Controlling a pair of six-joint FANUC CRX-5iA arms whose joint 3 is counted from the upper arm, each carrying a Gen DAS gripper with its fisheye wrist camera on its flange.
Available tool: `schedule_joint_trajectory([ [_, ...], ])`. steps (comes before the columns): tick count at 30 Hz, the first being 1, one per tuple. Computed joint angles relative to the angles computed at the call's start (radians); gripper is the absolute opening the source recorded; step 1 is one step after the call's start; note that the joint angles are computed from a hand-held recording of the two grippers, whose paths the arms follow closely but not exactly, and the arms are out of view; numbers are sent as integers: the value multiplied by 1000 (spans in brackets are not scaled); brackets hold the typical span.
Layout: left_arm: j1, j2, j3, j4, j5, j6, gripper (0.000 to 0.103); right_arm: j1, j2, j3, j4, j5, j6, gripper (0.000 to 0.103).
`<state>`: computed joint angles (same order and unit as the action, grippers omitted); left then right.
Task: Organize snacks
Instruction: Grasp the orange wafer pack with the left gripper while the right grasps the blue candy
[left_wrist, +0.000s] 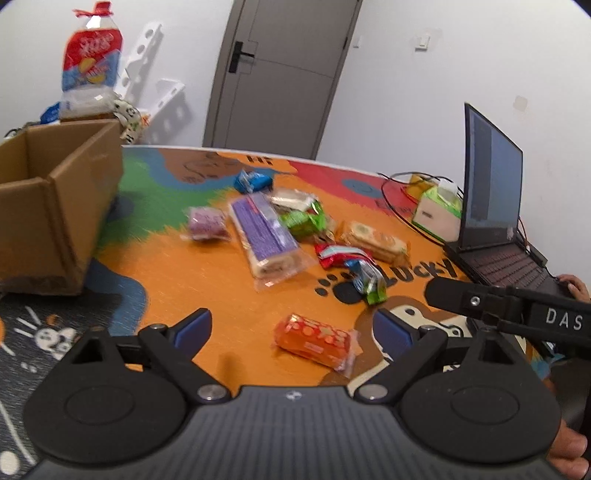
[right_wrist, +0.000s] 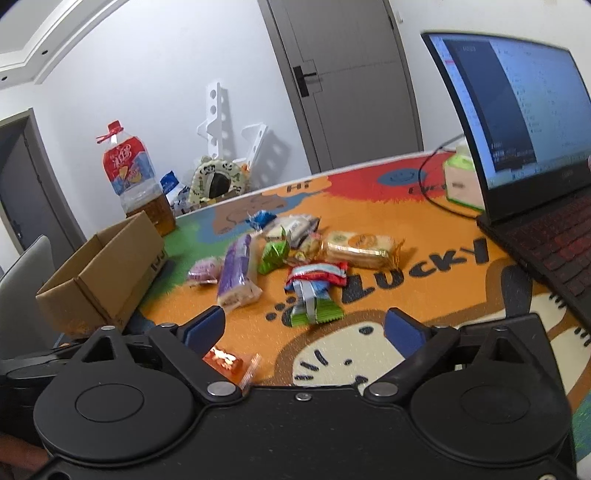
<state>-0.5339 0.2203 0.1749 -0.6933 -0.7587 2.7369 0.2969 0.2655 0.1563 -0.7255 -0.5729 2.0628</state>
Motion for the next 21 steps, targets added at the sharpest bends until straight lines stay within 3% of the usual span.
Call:
schedule_joint_trajectory([
  [5,10,31,11,33,22,-34,89,-15,25,22,-24,-35,26,79],
  [10,32,56,13,90,44,-74,81,-15,48,41,-14,-57,29,78],
  [12,22,65,24,61,37,-65,80,-8,60,52,13,-64,6,78],
  [15,13,78,42,39,19,-56,69,16,76,66,91,-59,-51,77],
  [17,11,83,49,36,12,-69,53,31,84,73,125,-50,-61,77],
  [21,20,74,42,46,12,-84,49,49,105,91,163,-37,-75,76],
])
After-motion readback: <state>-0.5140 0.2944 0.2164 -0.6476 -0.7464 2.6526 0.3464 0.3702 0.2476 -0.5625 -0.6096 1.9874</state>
